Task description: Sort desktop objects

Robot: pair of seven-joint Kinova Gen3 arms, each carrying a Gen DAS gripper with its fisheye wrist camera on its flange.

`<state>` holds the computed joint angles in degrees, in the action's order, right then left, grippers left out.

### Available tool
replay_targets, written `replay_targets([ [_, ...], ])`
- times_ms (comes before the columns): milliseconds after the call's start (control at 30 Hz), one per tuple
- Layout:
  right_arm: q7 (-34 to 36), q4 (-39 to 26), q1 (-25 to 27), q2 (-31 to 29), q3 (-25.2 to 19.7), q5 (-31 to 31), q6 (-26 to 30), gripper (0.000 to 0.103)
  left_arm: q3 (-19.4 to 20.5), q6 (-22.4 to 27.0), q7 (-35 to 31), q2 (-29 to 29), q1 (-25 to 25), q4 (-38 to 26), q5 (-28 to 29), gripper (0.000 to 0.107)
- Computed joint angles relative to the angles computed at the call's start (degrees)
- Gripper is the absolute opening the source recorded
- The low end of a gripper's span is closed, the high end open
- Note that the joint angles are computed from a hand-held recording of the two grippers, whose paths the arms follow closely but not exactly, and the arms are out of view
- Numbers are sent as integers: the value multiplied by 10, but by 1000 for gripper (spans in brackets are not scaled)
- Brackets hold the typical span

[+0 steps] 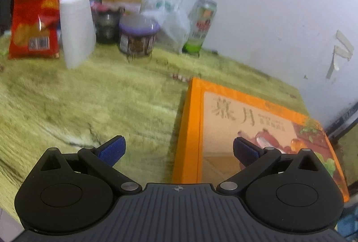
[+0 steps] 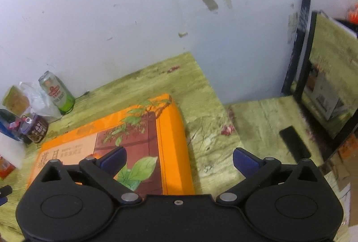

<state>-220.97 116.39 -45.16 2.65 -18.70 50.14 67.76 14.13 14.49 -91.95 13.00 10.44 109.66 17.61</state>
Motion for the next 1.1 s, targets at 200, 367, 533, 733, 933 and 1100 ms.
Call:
replay_targets([
  [200,101,-17,67,-3,-4,-70,-76,102,35,95,-98,35,-53,-44,70,103],
  [367,133,-39,53,12,30,-149,-68,98,10,120,-117,42,-26,-52,59,103],
  [533,150,-49,48,24,29,-178,-52,96,9,137,-136,50,-32,-51,82,103],
  [733,112,-33,36,17,33,-176,-68,96,4,138,-148,50,-31,-43,101,103],
  [933,117,-25,43,11,33,-185,-84,96,-9,147,-126,55,-18,-46,87,103],
  [1100,122,-23,46,11,32,-192,-89,96,-15,150,-108,57,-9,-49,68,103],
])
